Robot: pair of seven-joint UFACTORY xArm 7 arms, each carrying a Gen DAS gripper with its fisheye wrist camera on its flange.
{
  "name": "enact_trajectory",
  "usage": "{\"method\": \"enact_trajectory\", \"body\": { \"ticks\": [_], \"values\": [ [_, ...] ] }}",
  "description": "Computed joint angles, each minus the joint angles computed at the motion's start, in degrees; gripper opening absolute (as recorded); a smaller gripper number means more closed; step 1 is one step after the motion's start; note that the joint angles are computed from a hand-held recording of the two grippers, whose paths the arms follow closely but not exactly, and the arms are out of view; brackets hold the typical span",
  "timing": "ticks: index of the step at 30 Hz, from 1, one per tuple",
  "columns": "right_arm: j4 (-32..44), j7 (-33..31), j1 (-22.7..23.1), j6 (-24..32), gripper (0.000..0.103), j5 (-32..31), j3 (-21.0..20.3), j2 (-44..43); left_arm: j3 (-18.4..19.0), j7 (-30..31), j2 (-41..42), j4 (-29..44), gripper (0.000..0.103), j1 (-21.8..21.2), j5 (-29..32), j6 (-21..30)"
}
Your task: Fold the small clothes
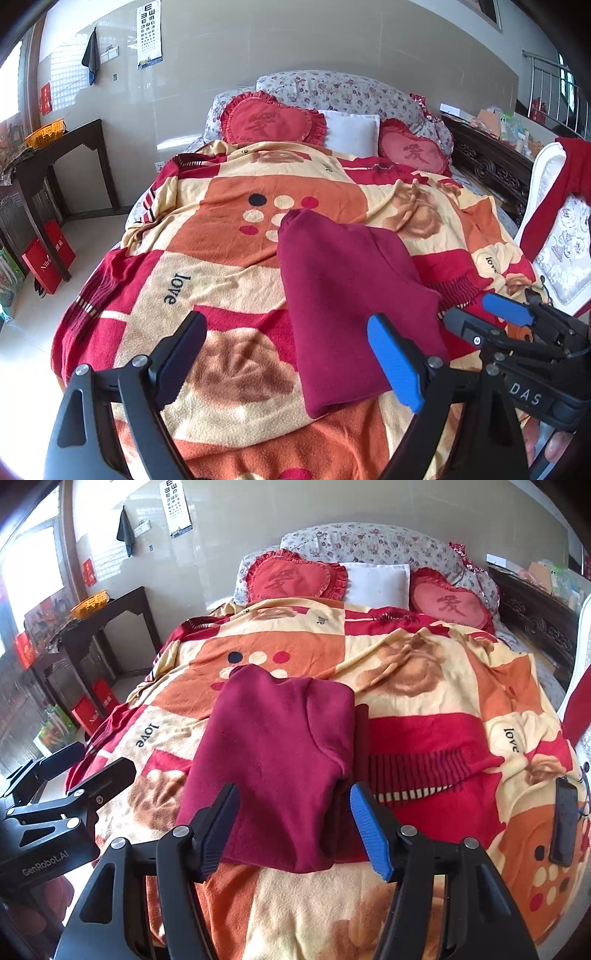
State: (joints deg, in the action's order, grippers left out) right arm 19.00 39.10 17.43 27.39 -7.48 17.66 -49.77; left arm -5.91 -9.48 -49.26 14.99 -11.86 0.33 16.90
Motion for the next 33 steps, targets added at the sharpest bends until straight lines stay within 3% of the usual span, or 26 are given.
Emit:
{"method": "enact_trajectory", "body": {
  "ticks": [11, 17, 33],
  "values": [
    [0.13, 2.80, -2.81, -0.47, 0.044, -2.73, 2.56, -0.26, -1.07, -1.64, 1.90, 0.93, 0.092, 0.53, 0.62, -0.16],
    [-0.53, 3.86, -2.47, -3.28, 0.044, -2.63, 2.00, 0.50, -1.67, -2.42, 2.72, 1.10, 0.092, 0.83, 1.21, -0.38],
    [0.99, 4.81, -3.91, -2.38, 0.044, -4.63, 2.63, 2.79, -2.04, -3.53, 4.30, 1.30, 0.092, 0.76, 1.93, -1.22]
  ]
}}
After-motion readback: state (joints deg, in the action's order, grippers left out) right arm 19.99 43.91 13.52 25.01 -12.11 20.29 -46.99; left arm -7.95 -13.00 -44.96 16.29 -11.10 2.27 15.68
